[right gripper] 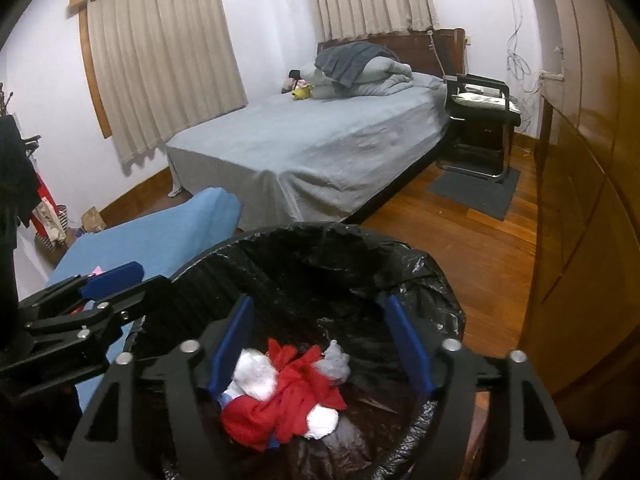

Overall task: Collect trash
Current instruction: 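Open both tools to drop the white cloth and grey sock into the bin, then move both tools back over the orange mesh pad and pink mask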

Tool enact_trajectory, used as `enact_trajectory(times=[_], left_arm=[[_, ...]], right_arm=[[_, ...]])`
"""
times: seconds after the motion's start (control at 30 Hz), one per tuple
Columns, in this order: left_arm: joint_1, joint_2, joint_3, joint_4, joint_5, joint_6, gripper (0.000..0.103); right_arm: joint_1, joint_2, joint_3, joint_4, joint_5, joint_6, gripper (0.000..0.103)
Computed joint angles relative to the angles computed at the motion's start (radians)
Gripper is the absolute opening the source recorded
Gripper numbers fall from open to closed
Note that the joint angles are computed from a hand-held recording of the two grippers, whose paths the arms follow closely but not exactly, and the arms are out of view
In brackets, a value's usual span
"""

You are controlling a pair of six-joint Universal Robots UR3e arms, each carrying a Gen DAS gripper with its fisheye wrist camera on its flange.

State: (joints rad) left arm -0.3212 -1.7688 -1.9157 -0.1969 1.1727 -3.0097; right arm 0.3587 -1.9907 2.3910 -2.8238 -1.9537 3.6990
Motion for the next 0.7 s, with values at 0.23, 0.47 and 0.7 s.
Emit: enact_trajectory(times=[0.23,0.47,0.7], left_arm=[[0.069,0.089,-0.088,0.034,0.013,0.005,0.079],[0.225,0.266,-0.23,0.007,-0.02,0.061,0.084],[0.462,0.443,-0.348,-0.075,-0.089,0.167,0.084]], right_arm=[[0.083,0.018,-0.043,0.037,-0.092,0.056,0.097],[0.193,0.124,-0.153,0.036,-0.14,0.099,0.097],[0.29,0.352,-0.332,-0.029,-0.137,0.116,0.097]])
